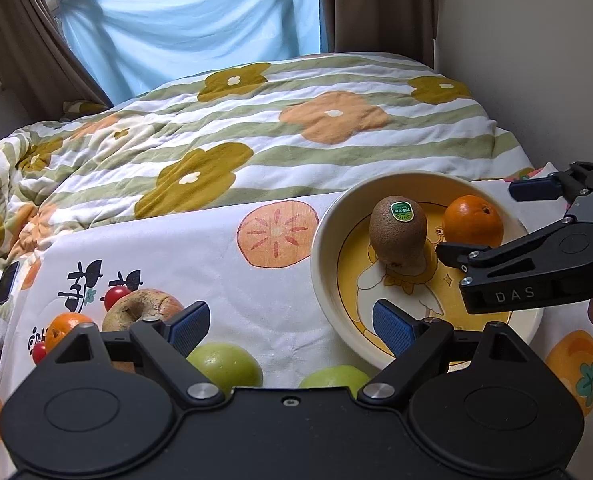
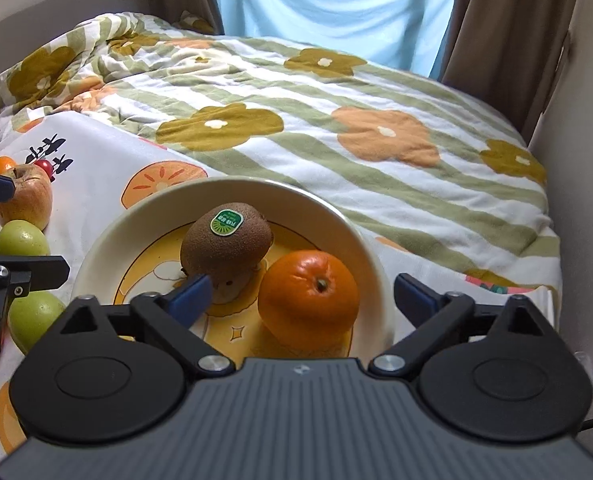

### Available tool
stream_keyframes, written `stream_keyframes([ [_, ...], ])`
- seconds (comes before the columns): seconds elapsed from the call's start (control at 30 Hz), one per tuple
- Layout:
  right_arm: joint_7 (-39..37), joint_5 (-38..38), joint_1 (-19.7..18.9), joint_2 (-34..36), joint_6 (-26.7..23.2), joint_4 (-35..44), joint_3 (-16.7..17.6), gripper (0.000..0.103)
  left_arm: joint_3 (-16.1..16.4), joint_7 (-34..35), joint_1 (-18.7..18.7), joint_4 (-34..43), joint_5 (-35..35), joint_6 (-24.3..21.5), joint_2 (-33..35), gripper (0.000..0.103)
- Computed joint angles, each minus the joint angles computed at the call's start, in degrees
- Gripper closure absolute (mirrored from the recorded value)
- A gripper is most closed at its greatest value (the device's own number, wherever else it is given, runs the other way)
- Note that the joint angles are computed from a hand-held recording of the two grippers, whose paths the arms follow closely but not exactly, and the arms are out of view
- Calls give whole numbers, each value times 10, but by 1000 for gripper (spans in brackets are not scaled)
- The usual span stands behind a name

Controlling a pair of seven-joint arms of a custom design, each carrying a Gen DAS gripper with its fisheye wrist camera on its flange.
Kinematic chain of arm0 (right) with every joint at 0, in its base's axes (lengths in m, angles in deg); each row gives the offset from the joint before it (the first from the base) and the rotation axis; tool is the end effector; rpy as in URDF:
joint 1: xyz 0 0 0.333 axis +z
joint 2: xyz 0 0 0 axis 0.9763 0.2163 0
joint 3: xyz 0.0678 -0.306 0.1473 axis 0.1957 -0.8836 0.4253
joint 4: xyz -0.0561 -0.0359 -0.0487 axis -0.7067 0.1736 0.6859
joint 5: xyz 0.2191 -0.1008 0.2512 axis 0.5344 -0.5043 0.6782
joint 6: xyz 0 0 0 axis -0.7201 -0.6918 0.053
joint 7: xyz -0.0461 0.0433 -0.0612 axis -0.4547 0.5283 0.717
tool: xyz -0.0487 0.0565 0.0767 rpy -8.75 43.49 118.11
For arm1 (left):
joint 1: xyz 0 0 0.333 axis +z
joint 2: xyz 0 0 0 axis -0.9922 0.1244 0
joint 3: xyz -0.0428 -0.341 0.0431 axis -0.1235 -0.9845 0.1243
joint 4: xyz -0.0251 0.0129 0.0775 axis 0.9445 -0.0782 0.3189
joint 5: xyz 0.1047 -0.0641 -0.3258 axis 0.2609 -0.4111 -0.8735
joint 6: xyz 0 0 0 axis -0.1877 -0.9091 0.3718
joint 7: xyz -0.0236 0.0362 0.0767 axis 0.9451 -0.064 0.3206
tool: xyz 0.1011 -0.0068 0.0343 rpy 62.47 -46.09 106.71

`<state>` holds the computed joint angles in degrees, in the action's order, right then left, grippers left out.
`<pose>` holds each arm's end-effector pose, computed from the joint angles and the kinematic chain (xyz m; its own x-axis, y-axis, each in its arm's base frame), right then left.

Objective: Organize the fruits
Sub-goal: 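Lower the kiwi and orange into the bowl and open both tools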

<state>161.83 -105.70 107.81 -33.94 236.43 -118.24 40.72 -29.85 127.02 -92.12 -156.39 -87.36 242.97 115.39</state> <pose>0.6519 0.2995 0.4665 -0.1203 -0.9893 0.0830 -0.7075 0.0268 -0.7062 0.6992 -0.2194 0.4953 -0.5617 -0.8144 -0.1457 -0.5861 0.5160 -0.6247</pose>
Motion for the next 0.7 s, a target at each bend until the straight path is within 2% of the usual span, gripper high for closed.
stream_keyframes([
  [0.1,3,8,-3,-14,16,-20,7,0,-2,1,4,-20,-3,10,-13,11],
  [0.3,45,-13,12,-39,13,-41,1,0,-5,1,11,-61,-10,35,-44,11],
  [0.5,82,-54,25,-74,-19,-54,11,0,-16,11,26,-108,-28,65,-83,11],
  [0.7,120,-79,25,-110,-55,-72,39,0,-33,45,53,-176,-65,109,-137,8],
])
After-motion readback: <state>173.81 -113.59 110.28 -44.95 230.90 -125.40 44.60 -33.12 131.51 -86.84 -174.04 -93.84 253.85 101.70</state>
